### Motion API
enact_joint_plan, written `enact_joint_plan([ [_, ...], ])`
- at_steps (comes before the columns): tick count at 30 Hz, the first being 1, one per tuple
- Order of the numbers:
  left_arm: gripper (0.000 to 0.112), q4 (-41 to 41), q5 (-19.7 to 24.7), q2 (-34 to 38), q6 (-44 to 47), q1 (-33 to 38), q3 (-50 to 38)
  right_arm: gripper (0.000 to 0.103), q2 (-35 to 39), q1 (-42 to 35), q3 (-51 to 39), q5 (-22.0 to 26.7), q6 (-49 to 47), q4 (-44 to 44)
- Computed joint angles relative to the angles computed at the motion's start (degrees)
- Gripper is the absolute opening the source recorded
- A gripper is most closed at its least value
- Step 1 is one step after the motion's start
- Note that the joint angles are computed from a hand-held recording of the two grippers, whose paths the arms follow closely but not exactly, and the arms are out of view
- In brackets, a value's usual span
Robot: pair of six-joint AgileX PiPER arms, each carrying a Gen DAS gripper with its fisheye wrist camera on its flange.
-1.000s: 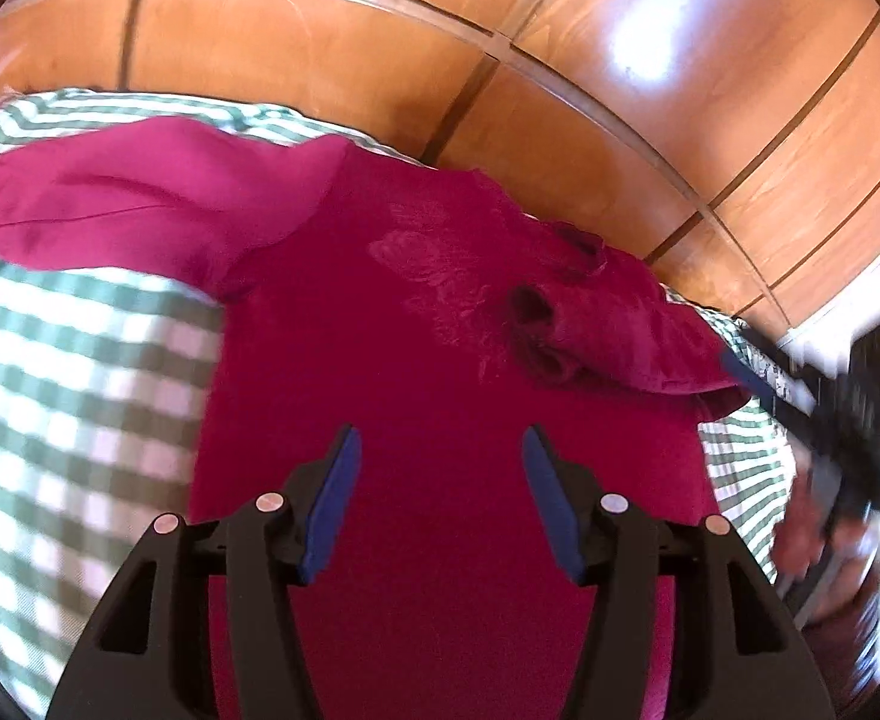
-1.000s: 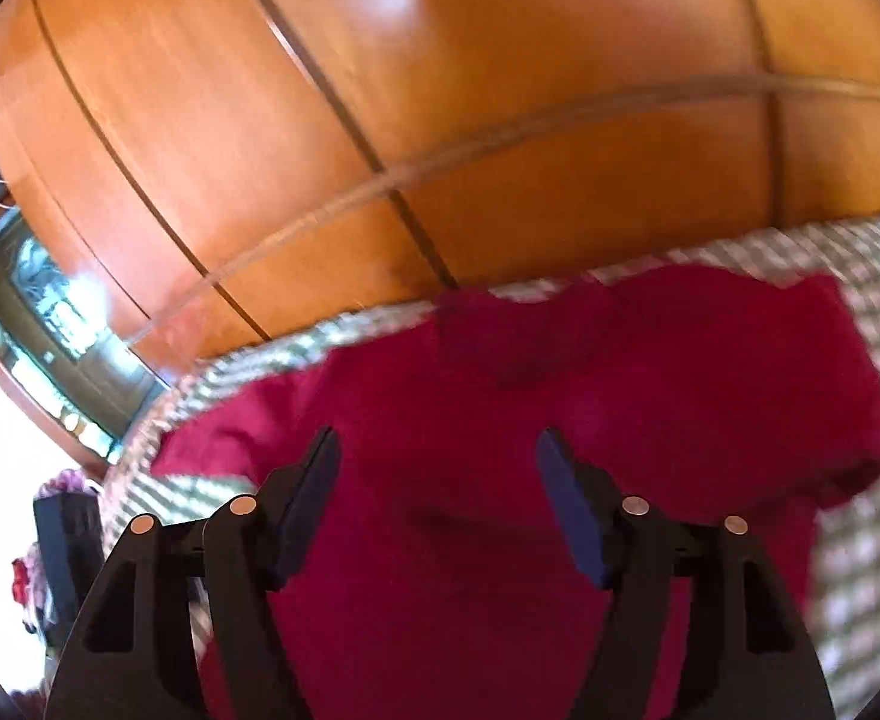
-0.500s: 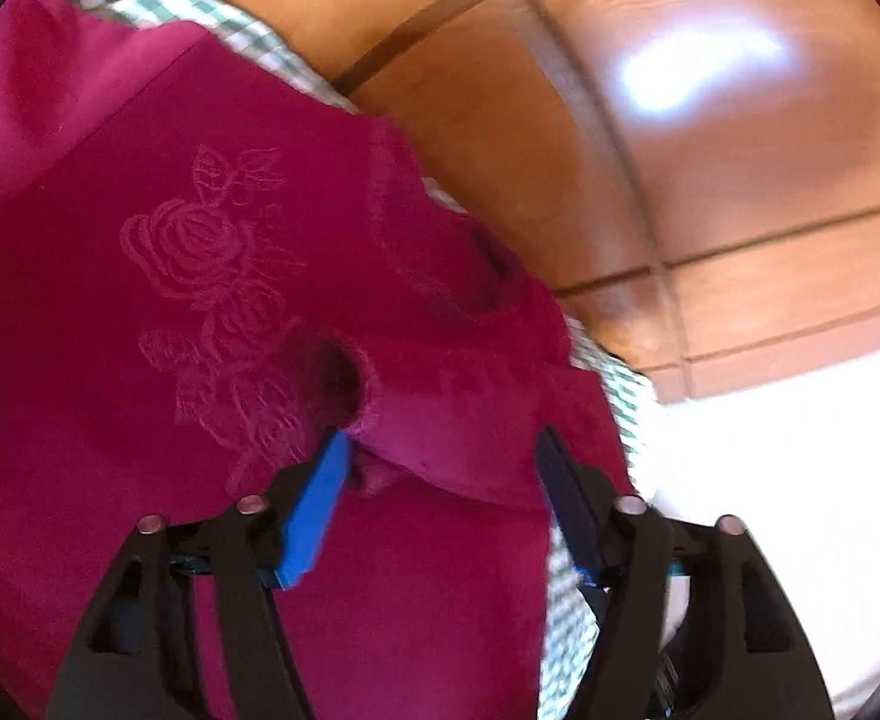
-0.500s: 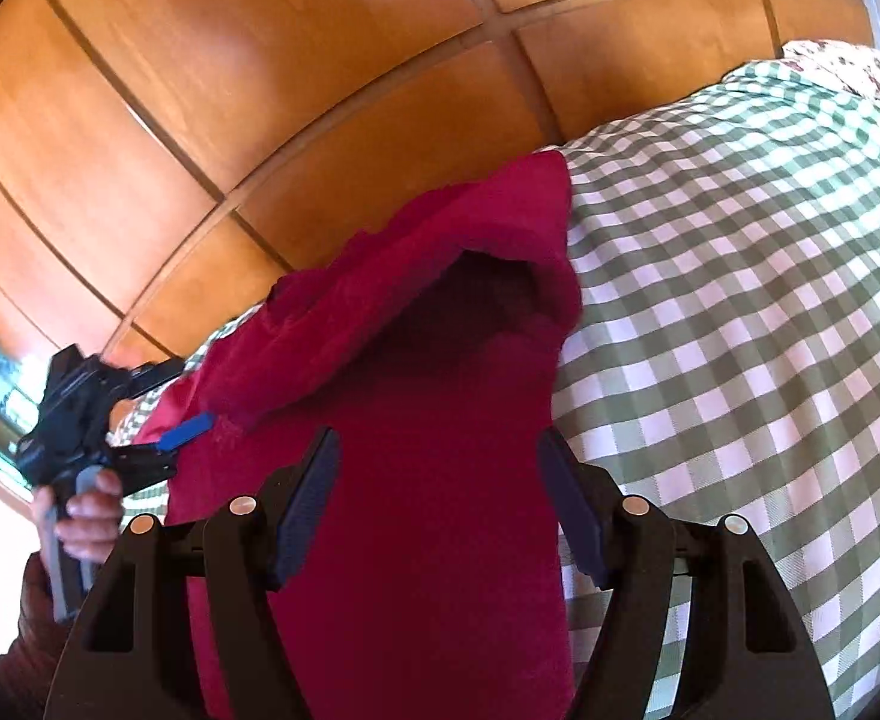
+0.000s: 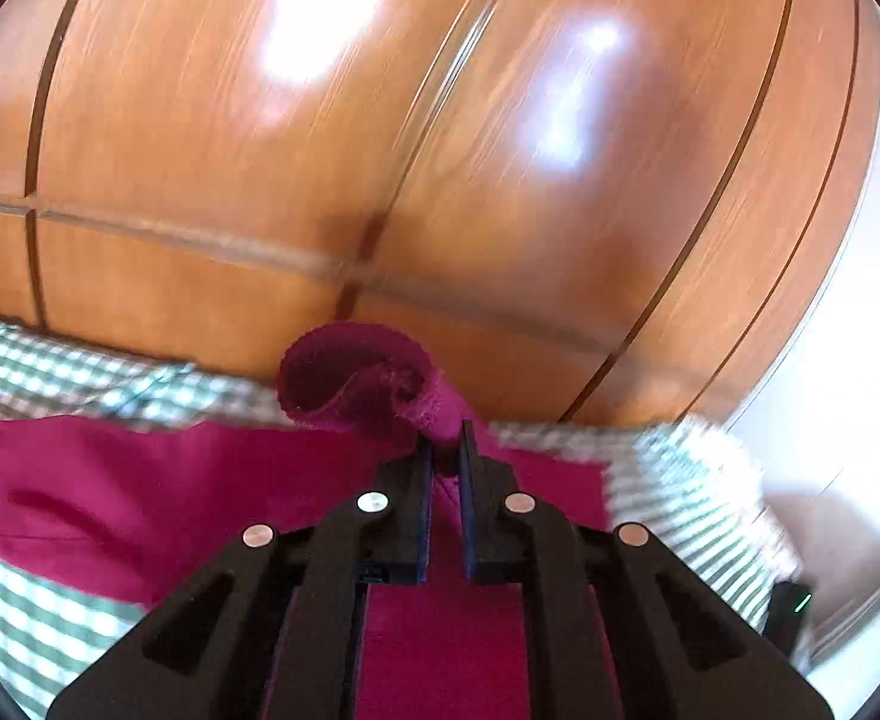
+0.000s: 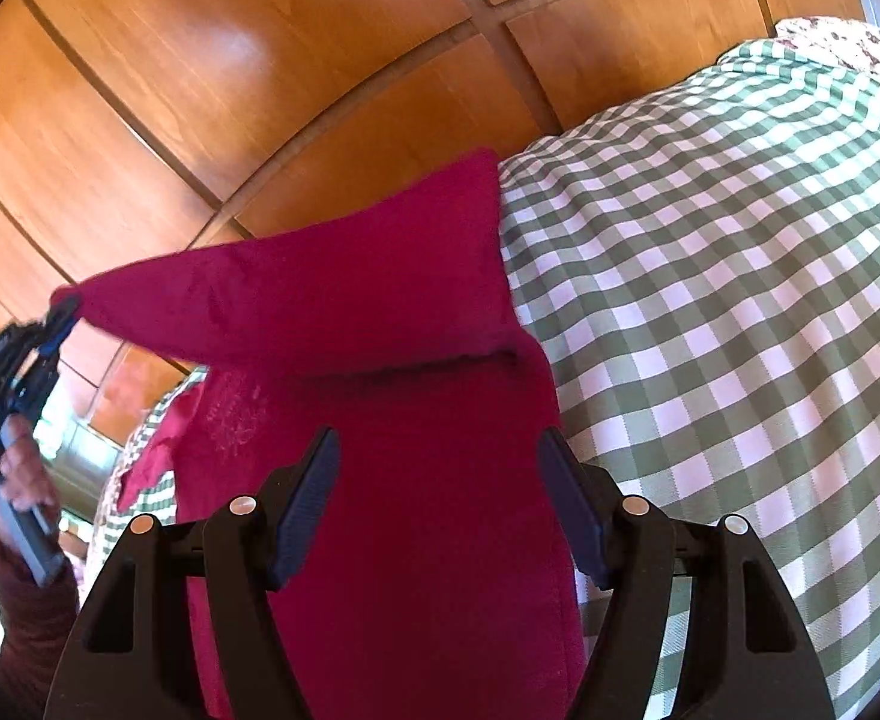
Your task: Fold small clothes
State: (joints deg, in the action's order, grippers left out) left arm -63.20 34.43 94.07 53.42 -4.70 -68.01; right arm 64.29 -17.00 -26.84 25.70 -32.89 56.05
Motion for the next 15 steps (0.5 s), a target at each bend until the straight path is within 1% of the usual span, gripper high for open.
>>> enact_joint_plan([
  [1, 0.009, 3.9, -0.9, 1.0, -2.6, -0.1, 0.1, 0.067, 0.5, 0.7, -0.2, -0.4, 0.3, 0.0],
  [2, 0.014, 8.0, -1.7, 2.2, -5.3, -0.2, 0.3, 0.067, 0.9, 1.9, -0.5, -1.2, 1.4, -0.5],
  [3, 0.021, 10.6, -1.2, 4.1, -7.0, 0.0, 0.1, 0.067, 0.9, 2.9, -0.8, -1.6, 2.6, -1.4],
  [4, 0.026, 11.3, 0.8, 6.0, -7.1, 1.1, 0.8, 0.067, 1.2, 3.9, -1.1, -2.2, 3.7, -2.2],
  [5, 0.039, 10.2, 1.2, 6.9, -6.1, 1.8, 1.7, 0.067, 1.3, 5.0, -1.5, -2.7, 5.4, -3.6],
  [6, 0.047, 8.0, 1.6, 7.6, -3.8, 3.1, 3.1, 0.067, 1.5, 6.3, -2.1, -3.4, 7.2, -5.2],
  [7, 0.05, 5.1, 3.1, 8.2, -1.9, 5.1, 4.6, 0.067, 1.7, 7.1, -2.5, -3.8, 8.3, -6.2],
  [9, 0.058, 0.1, 8.1, 10.5, -0.7, 8.7, 4.5, 0.067, 2.8, 9.0, -3.9, -4.9, 11.2, -8.6],
  [10, 0.06, -1.9, 9.6, 12.4, -0.7, 9.7, 3.6, 0.067, 3.4, 10.0, -4.4, -5.5, 12.1, -9.4],
  [11, 0.066, -3.5, 11.4, 13.6, -0.6, 11.1, 3.3, 0.067, 4.3, 11.4, -5.3, -6.5, 13.8, -10.9],
  [12, 0.07, -5.3, 14.6, 15.5, -1.5, 12.9, 1.9, 0.067, 5.1, 12.6, -6.1, -7.3, 15.5, -12.4],
  [13, 0.07, -7.0, 15.6, 16.9, -1.8, 12.9, 1.4, 0.067, 6.2, 13.9, -6.9, -8.4, 18.0, -14.8],
  [15, 0.07, -9.2, 19.3, 19.9, -4.0, 14.3, -1.0, 0.067, 8.6, 16.9, -8.7, -10.8, 24.8, -21.5],
])
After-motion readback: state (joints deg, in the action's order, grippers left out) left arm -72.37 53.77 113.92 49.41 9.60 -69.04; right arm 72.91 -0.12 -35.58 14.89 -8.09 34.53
